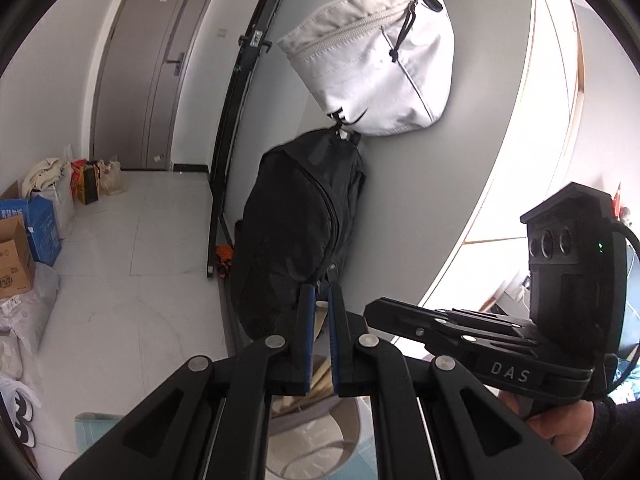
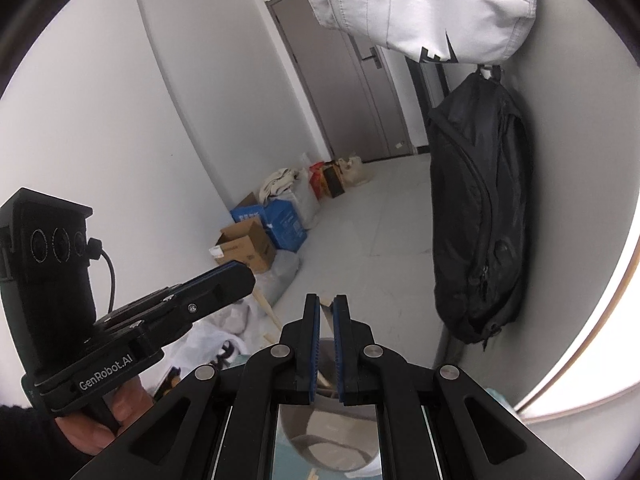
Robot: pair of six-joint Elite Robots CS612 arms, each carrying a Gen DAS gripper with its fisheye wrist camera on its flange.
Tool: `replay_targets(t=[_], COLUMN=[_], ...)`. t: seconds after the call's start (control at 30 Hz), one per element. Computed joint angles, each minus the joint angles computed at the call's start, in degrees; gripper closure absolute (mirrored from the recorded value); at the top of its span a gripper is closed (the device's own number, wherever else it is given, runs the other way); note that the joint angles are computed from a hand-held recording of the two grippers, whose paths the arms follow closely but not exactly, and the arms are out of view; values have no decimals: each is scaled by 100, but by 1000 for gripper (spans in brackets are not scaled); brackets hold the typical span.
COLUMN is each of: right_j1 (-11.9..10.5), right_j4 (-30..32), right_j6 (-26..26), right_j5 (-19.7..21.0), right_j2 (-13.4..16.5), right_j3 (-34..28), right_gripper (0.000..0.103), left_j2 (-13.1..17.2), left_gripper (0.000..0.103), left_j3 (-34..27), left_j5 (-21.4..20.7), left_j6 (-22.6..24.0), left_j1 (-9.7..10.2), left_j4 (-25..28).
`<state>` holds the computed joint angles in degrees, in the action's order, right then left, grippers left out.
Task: Organize utensils
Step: 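Open both tools and withdraw them from the holder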
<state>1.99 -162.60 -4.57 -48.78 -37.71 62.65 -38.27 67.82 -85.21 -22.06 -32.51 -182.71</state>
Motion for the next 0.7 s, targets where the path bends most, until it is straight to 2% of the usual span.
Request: replay_targets(t=[0.1,0.13,0.27,0.3,0.37,0.43,0.5,0.53,0.57,0.6,0.7], right_j1=[-29,-48,-170,-192,-236,-257,-282,-294,-296,-303,-302], right_j4=[87,-114,-660,-734,-810,-854,-919,-1006,-1095,-1213,-1512], right_j6=[78,202,729,815,869,850,907,953,982,999,943], right_j5=[100,49,118,97,53,-47,0,20,12,30,76], right_j2=[-20,-40,-143,-180,-280,-387,-455,-510,-548,-594,-723], right_j3=[62,152,495,573,756,927,1045,1145,1216,1302,1534], right_gripper=[94,94,87,83,82,82,78,75,65,59,53], left_j2=[-40,-58,-183,-225,-317,-399,-462,-506,-537,-579,-680], left_gripper=[101,101,100,100,100,94,72,65,56,53,52], left_j3=[30,20,229,292,415,531,631,703,768,851,998], left_j5=[-493,-592,-681,-627,-390,-220,-105,10,117,257,611], left_j6=[-130,-196,-710,-782,-814,-855,-906,-942,-964,-980,-955], left_j1=[70,88,137,131,88,37,-2,-43,-69,-113,-225], left_j4=[363,589,679,655,652,633,618,559,481,378,301])
